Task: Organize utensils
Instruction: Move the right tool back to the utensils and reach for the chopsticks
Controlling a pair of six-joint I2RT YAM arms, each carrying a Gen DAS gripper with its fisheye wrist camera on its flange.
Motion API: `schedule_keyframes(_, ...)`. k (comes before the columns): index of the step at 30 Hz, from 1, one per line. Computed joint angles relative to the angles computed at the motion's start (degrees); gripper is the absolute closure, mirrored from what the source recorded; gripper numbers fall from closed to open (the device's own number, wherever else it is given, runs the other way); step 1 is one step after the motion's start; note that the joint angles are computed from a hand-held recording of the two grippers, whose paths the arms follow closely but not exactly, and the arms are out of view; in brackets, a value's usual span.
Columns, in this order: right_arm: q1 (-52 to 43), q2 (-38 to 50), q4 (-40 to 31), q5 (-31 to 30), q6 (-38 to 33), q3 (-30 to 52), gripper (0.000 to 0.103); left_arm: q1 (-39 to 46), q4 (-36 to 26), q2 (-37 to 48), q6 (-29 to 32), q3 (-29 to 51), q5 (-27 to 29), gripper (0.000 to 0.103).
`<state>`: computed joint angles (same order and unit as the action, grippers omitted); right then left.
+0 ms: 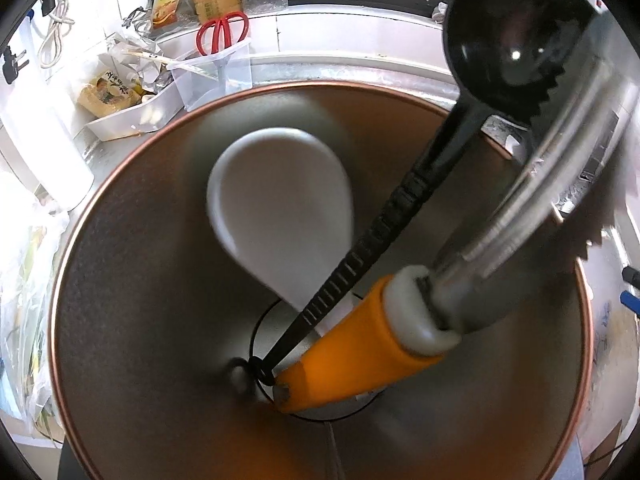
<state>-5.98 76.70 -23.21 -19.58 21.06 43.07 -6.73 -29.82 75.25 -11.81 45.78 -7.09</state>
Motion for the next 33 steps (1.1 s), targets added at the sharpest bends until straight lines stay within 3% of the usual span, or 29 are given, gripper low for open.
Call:
schedule_keyframes(12, -4.83, 14.25, 6.90, -10.50, 5.72, 8.85, 0.029, -1.31, -1.45, 0.02, -2.26, 0.45, -1.90, 0.014)
schedule_keyframes(19, -4.16, 20.12, 9.47, -11.11, 11.14, 12.71, 0.029, -0.66, -0.88, 0.29, -1.77, 0.49, -1.11, 0.014)
schedule_keyframes(27, -1.43, 22.40, 11.59, -6.12, 16.65, 14.92, 0.031, 0.47, -0.26, -0.49, 0.33, -0.40, 0.26, 0.014)
schedule_keyframes(29, -0.74, 22.84, 12.30, -4.55, 18.45, 15.16, 0.037, 0.88, -0.01, -0.31, 1.02, -0.34, 0.69, 0.014)
schedule_keyframes(31, -0.63, 23.10, 12.32, -3.70, 19.51, 15.23, 0.051, 1.29, 0.40, -0.28, 1.88, -0.46, 1.15, 0.014)
schedule_keyframes(33, -0.53, 23.27, 12.89, -2.88, 20.75, 14.89, 0.058, 1.65, 0.80, -0.35, 2.73, -0.68, 1.61, 0.014)
